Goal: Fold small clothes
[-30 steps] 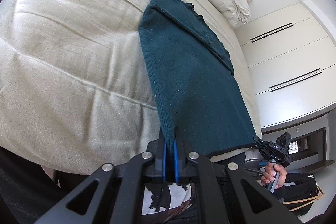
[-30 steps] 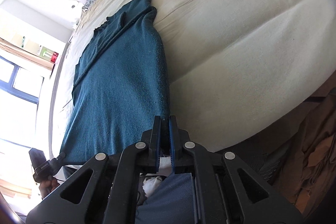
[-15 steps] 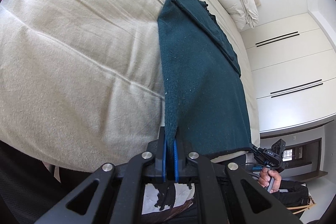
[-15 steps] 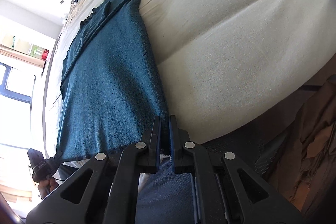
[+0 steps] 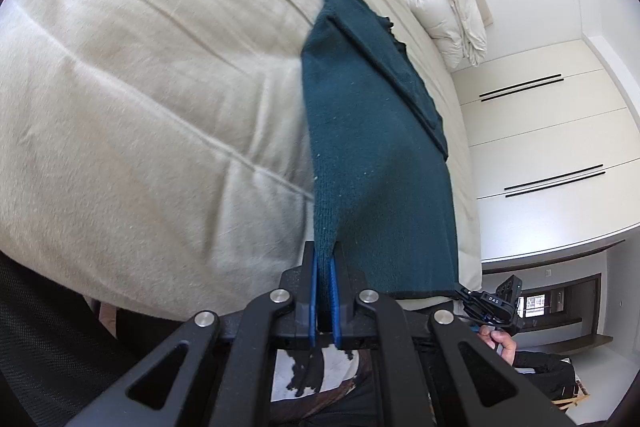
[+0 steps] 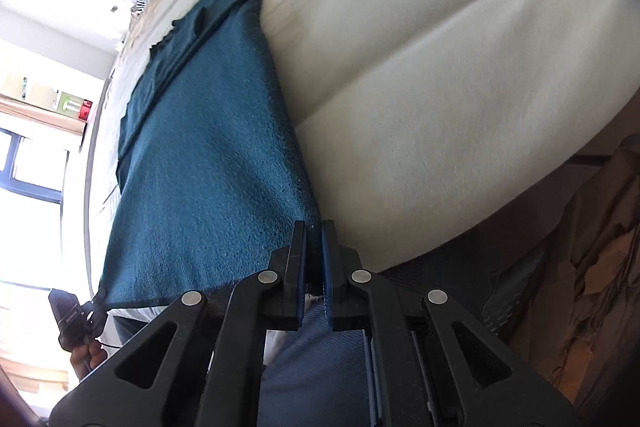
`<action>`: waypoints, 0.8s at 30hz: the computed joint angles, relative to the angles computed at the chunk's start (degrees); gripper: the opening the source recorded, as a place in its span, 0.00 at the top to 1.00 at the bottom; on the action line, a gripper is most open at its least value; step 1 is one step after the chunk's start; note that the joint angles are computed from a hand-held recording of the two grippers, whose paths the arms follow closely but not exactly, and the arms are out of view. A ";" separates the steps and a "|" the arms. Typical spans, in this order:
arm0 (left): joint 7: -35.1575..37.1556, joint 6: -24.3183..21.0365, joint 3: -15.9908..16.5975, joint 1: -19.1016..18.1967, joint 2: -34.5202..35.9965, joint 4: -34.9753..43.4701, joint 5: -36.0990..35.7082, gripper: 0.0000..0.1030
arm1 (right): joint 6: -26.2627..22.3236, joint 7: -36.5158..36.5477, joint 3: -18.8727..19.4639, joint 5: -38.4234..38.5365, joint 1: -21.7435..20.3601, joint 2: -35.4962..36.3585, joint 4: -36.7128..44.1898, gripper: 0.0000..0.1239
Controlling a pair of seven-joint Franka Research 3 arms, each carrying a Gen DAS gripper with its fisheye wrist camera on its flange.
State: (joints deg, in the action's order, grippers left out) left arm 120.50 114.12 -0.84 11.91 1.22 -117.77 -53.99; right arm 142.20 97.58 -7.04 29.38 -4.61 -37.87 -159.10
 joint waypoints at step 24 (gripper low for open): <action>1.69 -1.46 0.28 0.16 0.11 3.52 -8.00 0.95 | 6.11 -7.36 -3.87 12.68 8.08 0.76 5.65 0.95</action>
